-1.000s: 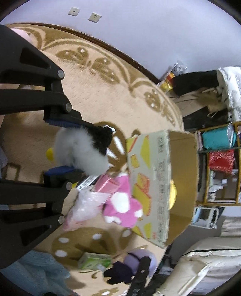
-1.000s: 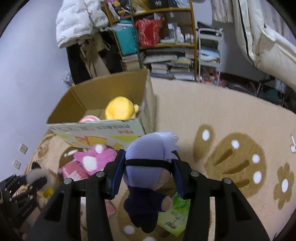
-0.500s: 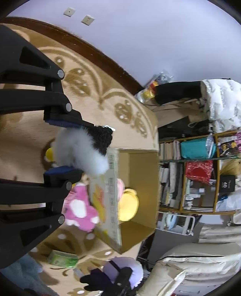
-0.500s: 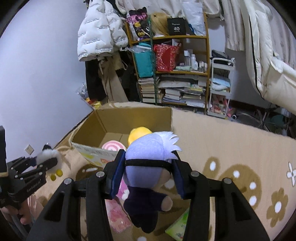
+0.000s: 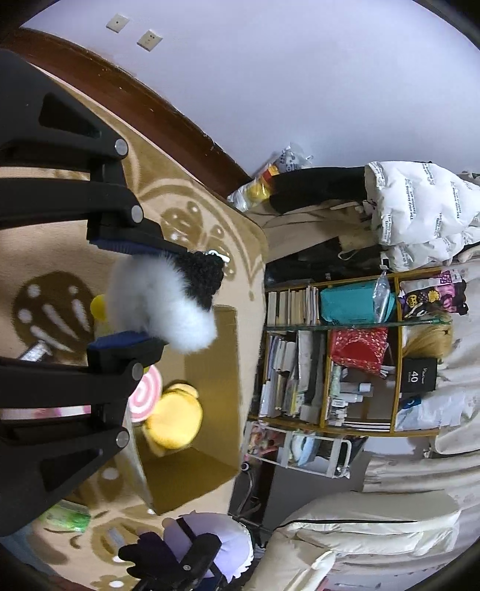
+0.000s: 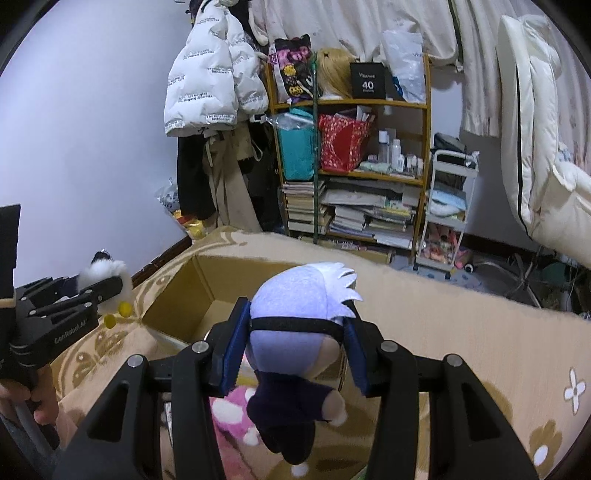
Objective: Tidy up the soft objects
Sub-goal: 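Carry the doll and white plush over the box and release both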
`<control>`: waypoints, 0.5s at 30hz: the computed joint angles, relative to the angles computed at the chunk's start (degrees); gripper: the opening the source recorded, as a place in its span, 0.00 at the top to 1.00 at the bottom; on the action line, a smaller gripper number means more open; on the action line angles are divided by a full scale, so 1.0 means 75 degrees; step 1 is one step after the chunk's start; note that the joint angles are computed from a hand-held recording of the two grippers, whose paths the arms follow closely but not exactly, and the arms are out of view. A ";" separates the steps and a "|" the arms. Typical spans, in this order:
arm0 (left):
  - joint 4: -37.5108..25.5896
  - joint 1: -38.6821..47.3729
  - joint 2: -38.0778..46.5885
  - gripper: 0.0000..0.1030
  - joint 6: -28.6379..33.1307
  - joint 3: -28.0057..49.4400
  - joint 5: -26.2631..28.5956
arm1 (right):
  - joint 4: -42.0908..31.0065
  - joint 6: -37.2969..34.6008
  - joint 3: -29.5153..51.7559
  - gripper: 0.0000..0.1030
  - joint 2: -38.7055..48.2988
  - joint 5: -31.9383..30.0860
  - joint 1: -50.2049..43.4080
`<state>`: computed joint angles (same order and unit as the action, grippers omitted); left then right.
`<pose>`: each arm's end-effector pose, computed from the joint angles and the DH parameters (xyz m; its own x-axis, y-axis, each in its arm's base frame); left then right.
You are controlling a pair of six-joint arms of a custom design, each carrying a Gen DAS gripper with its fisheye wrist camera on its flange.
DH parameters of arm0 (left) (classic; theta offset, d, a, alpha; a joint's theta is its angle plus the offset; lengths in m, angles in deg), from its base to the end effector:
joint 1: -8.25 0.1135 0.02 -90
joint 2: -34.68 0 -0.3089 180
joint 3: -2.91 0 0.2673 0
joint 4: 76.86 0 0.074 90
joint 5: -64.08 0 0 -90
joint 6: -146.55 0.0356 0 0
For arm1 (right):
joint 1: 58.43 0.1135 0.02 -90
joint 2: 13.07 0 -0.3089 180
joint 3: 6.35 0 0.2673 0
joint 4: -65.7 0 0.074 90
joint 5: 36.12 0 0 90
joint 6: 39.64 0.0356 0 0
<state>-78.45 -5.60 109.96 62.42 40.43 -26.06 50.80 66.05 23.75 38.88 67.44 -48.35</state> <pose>0.2307 -0.0568 0.1791 -0.5881 0.2503 -0.7691 0.2993 0.9508 0.0806 0.1636 0.0206 0.1923 -0.5631 0.1669 -0.8093 0.1736 0.9814 0.0816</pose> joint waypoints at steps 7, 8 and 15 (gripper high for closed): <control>0.0413 -0.0246 0.0688 0.67 -0.0108 0.0372 -0.0056 | 0.0688 -0.0227 0.0265 0.50 0.0920 0.0405 0.0081; 0.0579 -0.0300 0.0824 0.67 -0.0105 0.0358 -0.0074 | 0.0804 -0.0214 0.0262 0.50 0.1043 0.0341 0.0037; 0.1041 -0.0506 0.1677 0.67 -0.0140 0.0418 -0.0051 | 0.1764 -0.0324 0.0060 0.50 0.1713 0.0072 -0.0150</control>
